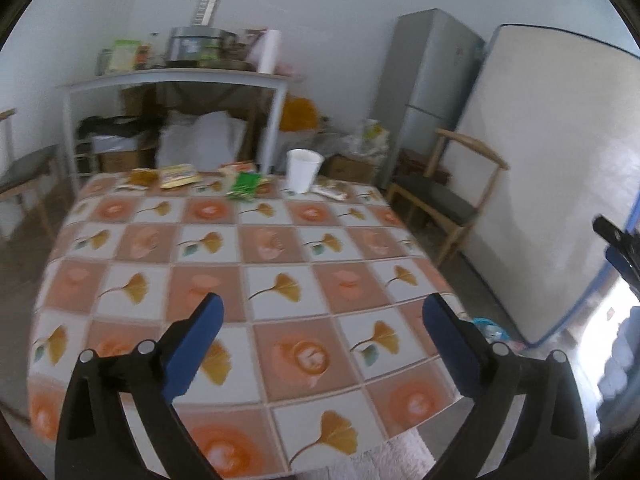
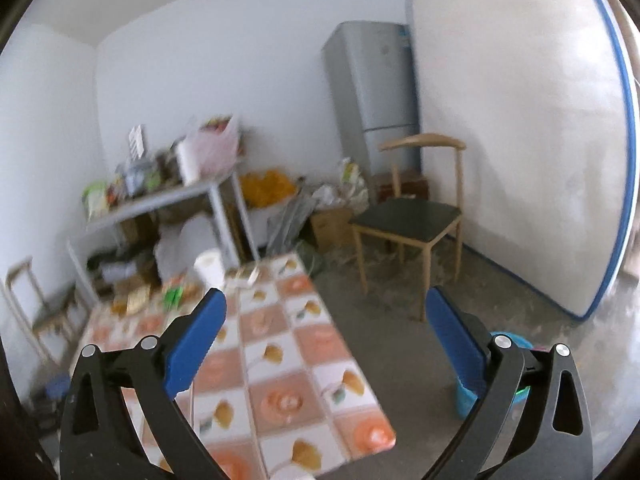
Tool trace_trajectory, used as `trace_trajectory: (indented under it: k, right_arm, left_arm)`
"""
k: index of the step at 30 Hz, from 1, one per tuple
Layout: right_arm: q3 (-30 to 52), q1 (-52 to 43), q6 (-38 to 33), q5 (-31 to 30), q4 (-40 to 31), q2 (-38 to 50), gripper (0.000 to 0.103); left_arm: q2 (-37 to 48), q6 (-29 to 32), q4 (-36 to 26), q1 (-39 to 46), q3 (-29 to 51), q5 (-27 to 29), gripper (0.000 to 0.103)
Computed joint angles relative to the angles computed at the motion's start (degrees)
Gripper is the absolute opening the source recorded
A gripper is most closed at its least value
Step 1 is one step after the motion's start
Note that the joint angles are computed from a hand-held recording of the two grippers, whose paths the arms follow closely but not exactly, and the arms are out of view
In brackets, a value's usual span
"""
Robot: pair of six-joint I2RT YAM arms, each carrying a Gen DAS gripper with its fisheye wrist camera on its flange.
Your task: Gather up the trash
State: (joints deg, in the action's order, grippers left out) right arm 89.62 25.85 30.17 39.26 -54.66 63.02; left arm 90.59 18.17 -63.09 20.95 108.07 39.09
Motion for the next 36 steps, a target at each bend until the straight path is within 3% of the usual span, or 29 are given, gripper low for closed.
trace_trajectory:
  k: [4,9,14,17,23,36]
  right_arm:
    - [-1.6,5.8,3.6,2.9,-4.6,0.9,0.096]
    - [-1.4,15.9,15.3,11.7,-16.6,4.6,0.096]
    - [-0.4,20.2,21.2,15.2,-25.1,7.9,0.096]
    - [-2.6,20.4,19.7,15.5,-23.1,7.2,0.096]
    - [-6.2,17.9,16.2,12.4,-17.8,5.4,0.096]
    - [-9.7,5.7,8.5,-2.2,-14.0,3.4,0.096]
  left_arm:
    - [-4.1,-4.0,1.2,-1.6,-4.5,-6.5,0.097]
    - [-7.9,-5.4,1.4,-6.8,-8.6,-16.5,0.097]
    - [-10.9,-5.3,3.9,-9.8,-12.3,-20.7,0.097]
    - [-10.3,-4.9,3.5,-11.0,-11.9,-20.5,0.097]
    - [-8.7,-5.7,1.2,-15.3,-11.0,-26.2,0.097]
    - [-7.7,-8.6,-0.4,-21.2,-11.7,-32.5,0.097]
